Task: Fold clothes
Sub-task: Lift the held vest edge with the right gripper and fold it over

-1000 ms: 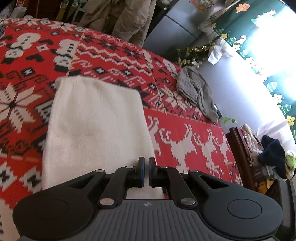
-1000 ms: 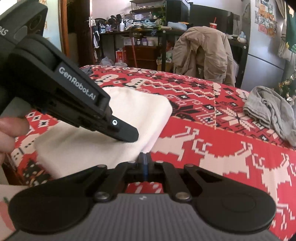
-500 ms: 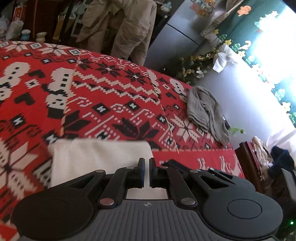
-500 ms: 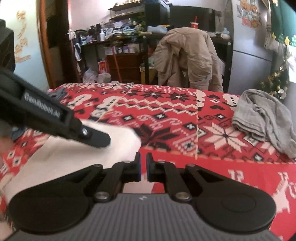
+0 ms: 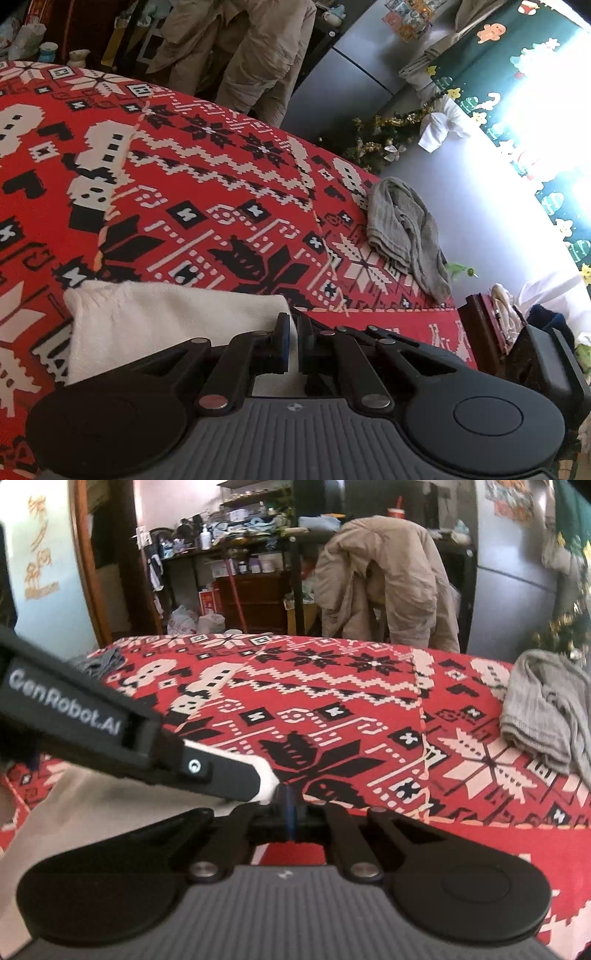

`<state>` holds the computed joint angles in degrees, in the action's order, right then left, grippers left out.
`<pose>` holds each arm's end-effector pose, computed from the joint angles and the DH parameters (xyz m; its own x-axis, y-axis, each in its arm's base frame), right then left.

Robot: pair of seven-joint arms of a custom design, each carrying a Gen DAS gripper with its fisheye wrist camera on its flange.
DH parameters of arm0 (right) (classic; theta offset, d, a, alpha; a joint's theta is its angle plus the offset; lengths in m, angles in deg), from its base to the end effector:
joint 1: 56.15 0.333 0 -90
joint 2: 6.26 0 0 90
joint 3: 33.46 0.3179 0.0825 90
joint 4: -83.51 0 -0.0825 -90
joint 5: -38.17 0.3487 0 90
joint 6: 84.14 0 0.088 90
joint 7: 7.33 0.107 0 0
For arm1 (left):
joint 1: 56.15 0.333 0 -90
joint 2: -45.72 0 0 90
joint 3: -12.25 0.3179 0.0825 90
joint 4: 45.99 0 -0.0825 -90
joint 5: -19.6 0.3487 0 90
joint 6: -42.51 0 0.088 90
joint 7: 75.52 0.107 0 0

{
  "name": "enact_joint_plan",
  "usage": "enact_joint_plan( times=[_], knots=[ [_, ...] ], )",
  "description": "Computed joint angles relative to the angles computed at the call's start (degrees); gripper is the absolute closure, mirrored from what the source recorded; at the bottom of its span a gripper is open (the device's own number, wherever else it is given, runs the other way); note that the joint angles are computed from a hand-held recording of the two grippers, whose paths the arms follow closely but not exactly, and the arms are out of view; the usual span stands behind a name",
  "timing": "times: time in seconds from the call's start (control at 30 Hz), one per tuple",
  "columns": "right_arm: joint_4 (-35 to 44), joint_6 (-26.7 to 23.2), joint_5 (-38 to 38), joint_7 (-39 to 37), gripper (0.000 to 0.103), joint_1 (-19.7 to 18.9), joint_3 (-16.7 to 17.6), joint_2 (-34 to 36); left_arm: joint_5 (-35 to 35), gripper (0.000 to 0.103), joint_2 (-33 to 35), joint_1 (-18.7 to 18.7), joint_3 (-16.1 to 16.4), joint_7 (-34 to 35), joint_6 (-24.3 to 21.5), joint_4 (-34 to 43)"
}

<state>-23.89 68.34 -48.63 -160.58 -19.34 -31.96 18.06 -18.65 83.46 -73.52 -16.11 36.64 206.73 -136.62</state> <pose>0.4725 0.4079 0.3296 -0.0278 -0.9944 -0.1022 -0.6150 0.0976 -0.7824 0.5699 -0.4250 0.3687 -0.4743 -0.6800 0.5592 -0.8393 0.1574 -0.5204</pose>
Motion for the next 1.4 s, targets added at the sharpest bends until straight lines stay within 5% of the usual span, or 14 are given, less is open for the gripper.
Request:
enact_joint_plan(
  times=[0.23,0.37,0.53,0.73,0.93,1.1,1.4],
  knots=[
    [-2.07,-0.3,-2.49,7.37,0.097,-0.16,-0.25,-1.85,-0.61,0.1,-1.29,0.63,-0.8,0.76,2.13,-0.9],
    [-5.09,-0.57,-4.41,12.51,0.096,-1.32,0.83,-4.11,3.84,0.1,-0.14,-2.85,4.2,-4.04,1.61,2.5],
    [-6.29,-0.18,-5.4,14.5,0.096,-2.49,2.03,-4.63,14.78,0.1,5.41,-7.27,10.94,-12.55,-9.9,14.36],
    [-5.86,0.3,-5.57,15.63,0.096,-2.9,2.57,-3.94,21.63,0.099,7.03,-8.97,11.56,-11.68,-13.39,17.64],
    [-5.66,0.35,-6.45,16.49,0.096,-2.85,2.45,-3.9,20.13,0.1,9.34,-7.88,9.94,-13.21,-16.35,21.64],
    [-7.11,-0.43,-7.05,18.27,0.096,-2.95,2.76,-5.23,19.77,0.1,6.09,-6.96,9.99,-13.58,-14.12,17.3],
    [-9.5,-1.35,-7.76,20.99,0.096,-1.91,5.0,-6.98,11.59,0.1,-8.54,-1.27,4.31,-3.85,-1.63,-8.24]
  ],
)
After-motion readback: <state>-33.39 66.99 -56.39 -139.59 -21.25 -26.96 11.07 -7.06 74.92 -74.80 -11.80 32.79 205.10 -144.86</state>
